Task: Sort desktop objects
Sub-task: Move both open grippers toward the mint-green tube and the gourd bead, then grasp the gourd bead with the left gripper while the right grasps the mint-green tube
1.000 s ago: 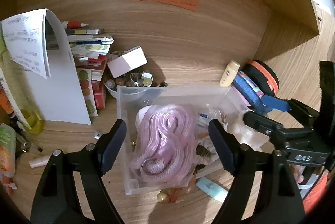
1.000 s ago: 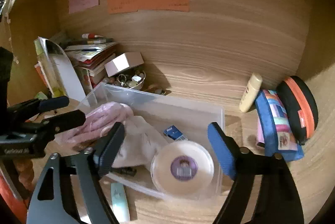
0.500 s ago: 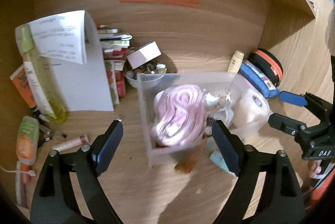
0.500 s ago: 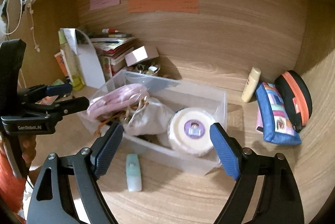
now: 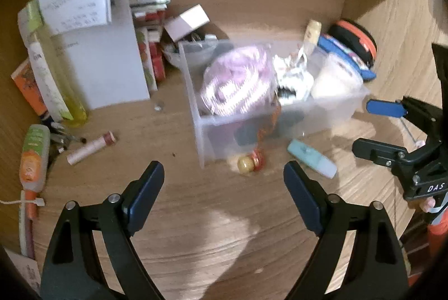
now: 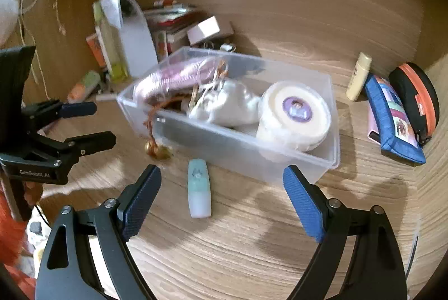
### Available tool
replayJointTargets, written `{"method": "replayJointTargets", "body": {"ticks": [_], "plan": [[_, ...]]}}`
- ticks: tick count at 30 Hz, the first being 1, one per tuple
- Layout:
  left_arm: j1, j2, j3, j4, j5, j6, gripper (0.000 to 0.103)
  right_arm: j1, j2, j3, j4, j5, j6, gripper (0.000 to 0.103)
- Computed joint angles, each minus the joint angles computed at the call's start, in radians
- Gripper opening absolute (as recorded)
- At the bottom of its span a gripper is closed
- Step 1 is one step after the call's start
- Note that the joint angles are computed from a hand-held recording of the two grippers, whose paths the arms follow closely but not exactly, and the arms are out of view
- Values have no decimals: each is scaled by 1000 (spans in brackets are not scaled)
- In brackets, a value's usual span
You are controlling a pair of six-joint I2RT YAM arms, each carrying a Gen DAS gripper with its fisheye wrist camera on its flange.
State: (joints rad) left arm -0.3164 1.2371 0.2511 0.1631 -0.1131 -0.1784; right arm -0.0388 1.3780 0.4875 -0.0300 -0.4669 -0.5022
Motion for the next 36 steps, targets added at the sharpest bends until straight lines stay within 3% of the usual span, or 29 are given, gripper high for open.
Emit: {"method": "replayJointTargets", "body": {"ticks": [3, 7, 13, 19, 23, 27, 29, 33, 36], "plan": [[-23, 74, 8, 38, 6, -7, 87, 22, 29, -18, 29, 23, -27, 87], [-42, 174, 38, 71, 19, -15, 74, 46, 84, -30, 71, 47, -61, 87], [-34, 303, 95, 100, 68, -24, 62, 49, 169, 4, 71, 25, -70, 84], [-22, 378, 141, 106, 100, -31, 57, 77, 237, 47, 46, 28, -90, 62], [-25, 390, 145, 124, 94, -43, 53, 98, 266, 62, 42, 32, -97, 42], [-21, 412, 163, 125, 104, -50, 50, 119, 296, 70, 52, 54, -103, 34], [-21, 421, 168, 134, 109, -55, 50, 126, 304, 65, 63, 61, -105, 24], [-30, 439, 170, 161, 92, -75, 46, 139, 302, 45, 95, 58, -117, 23], [-31, 447, 169, 176, 97, -69, 33, 137, 295, 39, 91, 48, -128, 23]]}}
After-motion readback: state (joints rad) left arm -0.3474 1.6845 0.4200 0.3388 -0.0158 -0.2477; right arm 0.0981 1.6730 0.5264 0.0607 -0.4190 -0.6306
